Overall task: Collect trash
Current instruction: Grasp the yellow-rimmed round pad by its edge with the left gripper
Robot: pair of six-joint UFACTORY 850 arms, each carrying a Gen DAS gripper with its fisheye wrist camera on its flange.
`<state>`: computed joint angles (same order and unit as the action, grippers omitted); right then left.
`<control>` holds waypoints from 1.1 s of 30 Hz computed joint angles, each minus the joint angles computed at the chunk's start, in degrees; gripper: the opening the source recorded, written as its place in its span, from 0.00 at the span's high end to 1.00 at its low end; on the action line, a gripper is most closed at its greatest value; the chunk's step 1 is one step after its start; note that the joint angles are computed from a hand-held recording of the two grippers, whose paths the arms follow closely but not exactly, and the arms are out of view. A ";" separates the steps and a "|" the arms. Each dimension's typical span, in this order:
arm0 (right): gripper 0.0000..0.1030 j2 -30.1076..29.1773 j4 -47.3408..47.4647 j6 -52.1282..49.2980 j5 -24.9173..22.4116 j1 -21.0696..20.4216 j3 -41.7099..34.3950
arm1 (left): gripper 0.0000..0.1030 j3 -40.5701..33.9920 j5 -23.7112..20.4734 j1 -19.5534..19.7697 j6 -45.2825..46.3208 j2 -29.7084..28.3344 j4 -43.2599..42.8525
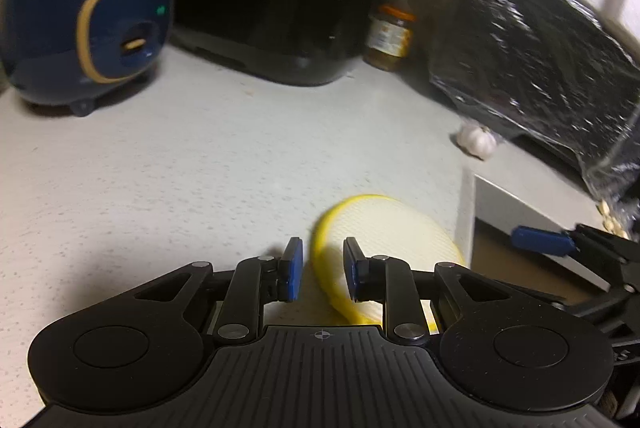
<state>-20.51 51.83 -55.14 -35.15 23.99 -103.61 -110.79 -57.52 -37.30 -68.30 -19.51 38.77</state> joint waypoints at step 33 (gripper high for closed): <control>0.44 -1.65 4.69 -0.53 -2.19 -1.67 -0.08 | 0.75 -2.85 7.11 1.05 0.54 -3.11 -5.71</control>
